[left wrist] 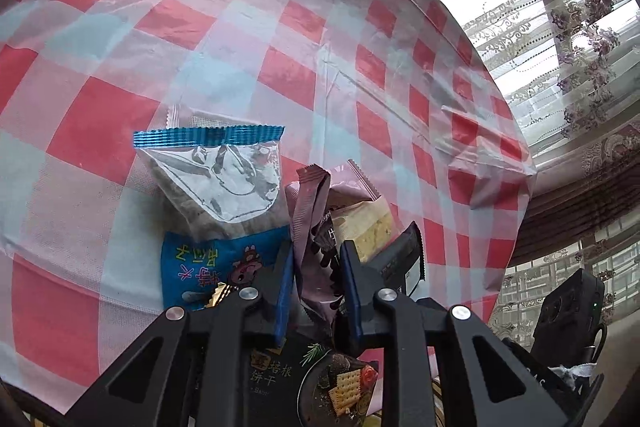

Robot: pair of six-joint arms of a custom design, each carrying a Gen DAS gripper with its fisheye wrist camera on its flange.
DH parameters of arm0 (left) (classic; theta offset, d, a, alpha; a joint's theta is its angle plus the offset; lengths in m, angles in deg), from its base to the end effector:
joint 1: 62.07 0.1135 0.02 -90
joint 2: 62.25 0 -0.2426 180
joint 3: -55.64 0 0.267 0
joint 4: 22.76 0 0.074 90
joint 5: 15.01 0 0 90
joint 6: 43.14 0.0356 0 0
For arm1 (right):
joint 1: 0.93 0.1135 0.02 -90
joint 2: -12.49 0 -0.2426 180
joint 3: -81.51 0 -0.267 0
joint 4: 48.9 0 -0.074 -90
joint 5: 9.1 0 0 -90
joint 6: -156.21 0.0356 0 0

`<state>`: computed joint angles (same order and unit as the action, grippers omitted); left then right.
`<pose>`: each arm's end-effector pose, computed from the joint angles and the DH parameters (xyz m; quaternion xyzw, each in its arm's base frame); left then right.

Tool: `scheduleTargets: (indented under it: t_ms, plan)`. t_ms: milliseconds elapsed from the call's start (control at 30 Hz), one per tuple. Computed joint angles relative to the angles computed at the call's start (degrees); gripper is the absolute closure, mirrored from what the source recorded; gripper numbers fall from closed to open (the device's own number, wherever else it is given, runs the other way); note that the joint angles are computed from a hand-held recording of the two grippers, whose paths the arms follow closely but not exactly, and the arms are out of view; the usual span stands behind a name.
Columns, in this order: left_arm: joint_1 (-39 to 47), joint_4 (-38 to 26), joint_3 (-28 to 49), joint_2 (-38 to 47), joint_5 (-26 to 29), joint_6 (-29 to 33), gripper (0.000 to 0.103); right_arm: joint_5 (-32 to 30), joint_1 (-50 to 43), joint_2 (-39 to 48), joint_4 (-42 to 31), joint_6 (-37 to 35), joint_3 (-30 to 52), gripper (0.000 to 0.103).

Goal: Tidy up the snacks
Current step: 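Grasp the pink packet with the left tool while the right tool grasps the black bar packet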

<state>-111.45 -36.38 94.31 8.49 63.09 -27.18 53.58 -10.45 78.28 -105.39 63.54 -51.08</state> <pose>0.1633 -0.1791 0.1229 -0.2349 0.8916 -0.2848 0.2623 0.2014 -0.0172 0.1486 0.0265 0.9634 0.2192 0.1521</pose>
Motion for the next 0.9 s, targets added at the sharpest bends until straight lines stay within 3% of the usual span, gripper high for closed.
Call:
scheduleTargets:
  t_ms: [267,433,667,900]
  plan:
    - [-2.96,1.43,-4.44,-7.68,-8.27,-1.06,0.079,6.68,9.41,2.15,4.44,8.07,0.77,0.023]
    - [-3.1,2.28,-6.15,-10.23,-9.96,-1.05,0.079,14.57,16.92,4.01,6.17,9.9,1.69,0.018]
    - [-3.43,2.59,-7.26,-11.48,-10.46,-1.27,0.079,25.15,20.07,5.63,6.83,4.05,2.02,0.017]
    - [-3.94,2.78,-7.01,-11.19,-10.54,-0.66,0.079,24.41,10.51,8.27,7.48,-1.75,3.05,0.017]
